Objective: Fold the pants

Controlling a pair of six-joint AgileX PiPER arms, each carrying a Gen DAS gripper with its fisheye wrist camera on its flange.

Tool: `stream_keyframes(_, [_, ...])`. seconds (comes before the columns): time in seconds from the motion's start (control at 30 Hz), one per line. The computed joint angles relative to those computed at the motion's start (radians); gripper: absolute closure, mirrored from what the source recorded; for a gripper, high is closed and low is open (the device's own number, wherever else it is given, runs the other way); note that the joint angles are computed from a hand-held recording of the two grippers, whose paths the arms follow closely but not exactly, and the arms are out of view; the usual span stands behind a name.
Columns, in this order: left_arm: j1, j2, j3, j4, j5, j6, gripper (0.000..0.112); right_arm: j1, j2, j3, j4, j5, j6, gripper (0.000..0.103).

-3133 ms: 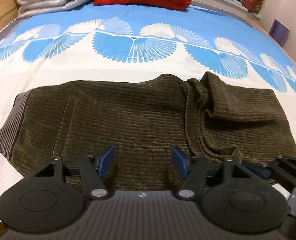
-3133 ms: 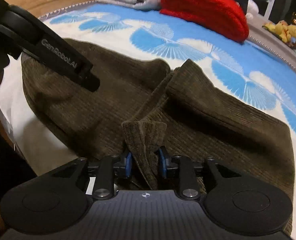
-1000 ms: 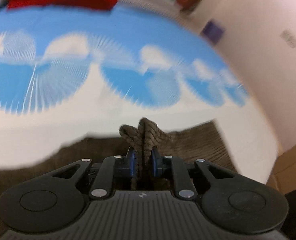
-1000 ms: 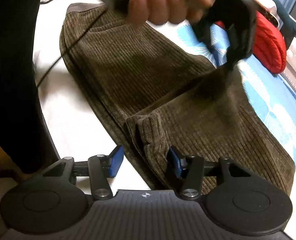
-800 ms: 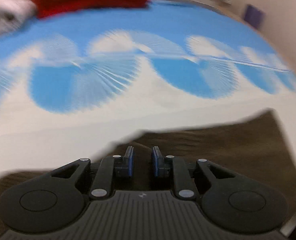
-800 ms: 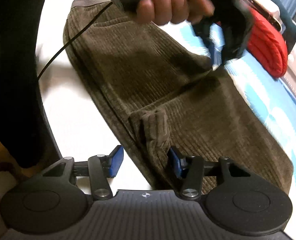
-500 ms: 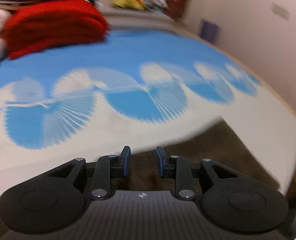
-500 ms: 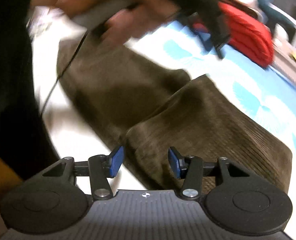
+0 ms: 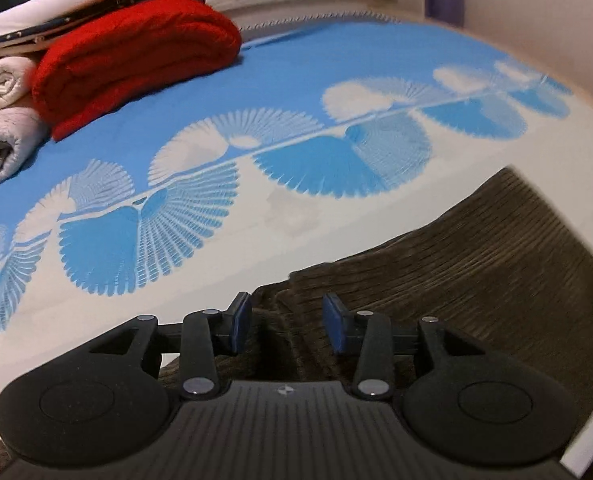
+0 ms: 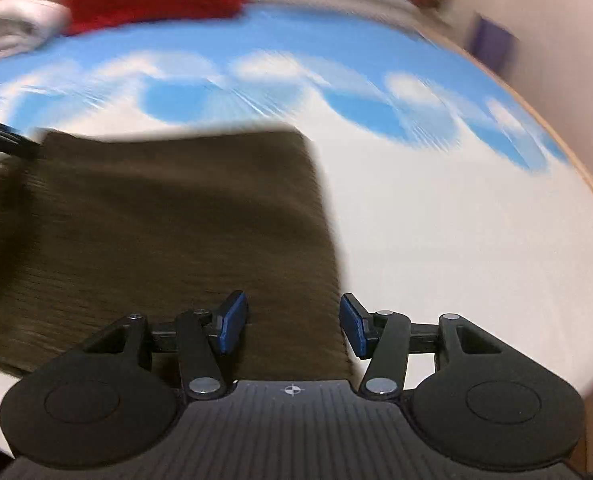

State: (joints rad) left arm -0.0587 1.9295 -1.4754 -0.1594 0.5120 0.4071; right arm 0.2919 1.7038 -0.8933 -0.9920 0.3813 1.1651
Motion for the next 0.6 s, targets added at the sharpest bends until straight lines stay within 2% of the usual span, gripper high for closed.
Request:
stream_keyframes(0.1, [0.018, -0.040, 0.023, -0.130, 0.047, 0.137, 0.067, -0.082, 0.012, -0.010, 0.229, -0.063, -0.153, 0.036])
stream_keyframes(0.17, [0.016, -0.053, 0.006, -0.158, 0.112, 0.146, 0.067, -0.099, 0.009, -0.001, 0.263, -0.083, -0.170, 0.036])
stream_keyframes(0.27, [-0.017, -0.112, 0.009, -0.023, 0.214, 0.007, 0.067, -0.113, 0.001, 0.003, 0.299, -0.092, -0.189, 0.036])
stream_keyframes(0.33, [-0.045, -0.170, 0.053, 0.072, 0.240, -0.062, 0.067, -0.118, 0.005, -0.002, 0.341, -0.101, -0.206, 0.037])
stream_keyframes(0.4, [-0.073, -0.239, 0.125, 0.130, 0.249, -0.114, 0.067, -0.145, 0.004, 0.002, 0.457, -0.125, -0.300, 0.037])
stream_keyframes(0.5, [-0.092, -0.311, 0.256, 0.113, 0.185, -0.148, 0.068, -0.187, 0.003, 0.010, 0.660, -0.160, -0.482, 0.037])
stream_keyframes(0.57, [-0.111, -0.316, 0.329, 0.123, 0.157, -0.173, 0.074, -0.214, -0.004, 0.023, 0.807, -0.179, -0.624, 0.037])
stream_keyframes(0.6, [-0.127, -0.291, 0.337, 0.155, 0.176, -0.196, 0.075, -0.224, -0.008, 0.030, 0.875, -0.187, -0.690, 0.036])
